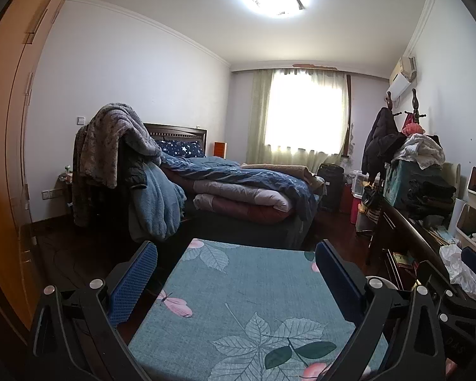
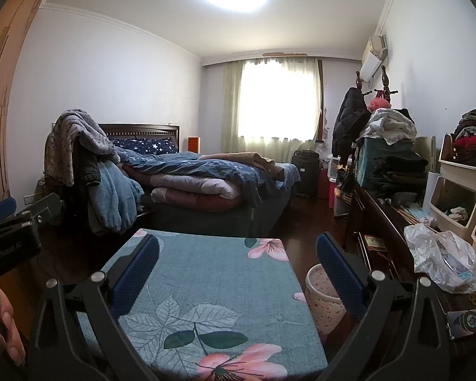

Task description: Collect trash

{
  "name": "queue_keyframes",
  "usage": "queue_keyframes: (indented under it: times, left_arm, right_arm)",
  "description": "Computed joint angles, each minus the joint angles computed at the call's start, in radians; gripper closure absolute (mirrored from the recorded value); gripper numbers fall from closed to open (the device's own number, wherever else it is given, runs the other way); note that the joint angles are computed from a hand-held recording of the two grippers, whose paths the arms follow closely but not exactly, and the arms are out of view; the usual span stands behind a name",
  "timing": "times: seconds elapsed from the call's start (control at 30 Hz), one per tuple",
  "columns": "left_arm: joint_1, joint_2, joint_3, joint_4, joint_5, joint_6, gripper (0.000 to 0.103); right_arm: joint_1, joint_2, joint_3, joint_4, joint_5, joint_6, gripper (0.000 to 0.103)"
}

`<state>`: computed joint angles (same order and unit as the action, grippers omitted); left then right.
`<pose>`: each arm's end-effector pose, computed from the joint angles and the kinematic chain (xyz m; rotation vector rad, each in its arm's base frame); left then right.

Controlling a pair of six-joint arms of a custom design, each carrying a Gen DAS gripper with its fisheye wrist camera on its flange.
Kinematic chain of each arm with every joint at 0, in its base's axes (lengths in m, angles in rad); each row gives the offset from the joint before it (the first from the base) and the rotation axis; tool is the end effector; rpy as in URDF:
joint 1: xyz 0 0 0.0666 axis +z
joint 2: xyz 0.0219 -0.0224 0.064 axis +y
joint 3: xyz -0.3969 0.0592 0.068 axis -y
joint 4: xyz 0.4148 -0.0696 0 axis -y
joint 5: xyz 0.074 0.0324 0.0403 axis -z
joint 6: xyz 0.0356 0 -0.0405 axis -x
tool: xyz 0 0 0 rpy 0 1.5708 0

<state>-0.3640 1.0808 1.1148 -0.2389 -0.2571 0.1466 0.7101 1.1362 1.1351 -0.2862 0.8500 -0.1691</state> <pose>0.3916 -0.1399 0.5046 0.0069 1.7710 -0.1416 0.3398 0.2563 0.4910 0.0979 1.7587 -0.1527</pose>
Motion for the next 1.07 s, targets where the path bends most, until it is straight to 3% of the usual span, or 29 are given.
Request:
queue_keyframes:
  times: [0.6,1.07]
  left_arm:
    - [-0.003,0.023,0.007,-0.001,-0.016,-0.012,0.004]
    - [0.031,0.057,0.024,-0.011,0.04,0.003,0.004]
  right_arm:
    - [-0.011,0.018,0.015,-0.021,-0.019,-0.008,0.003]
    - [-0.039,0.045,0.027,-0.04,-0.055,-0.032,0.003]
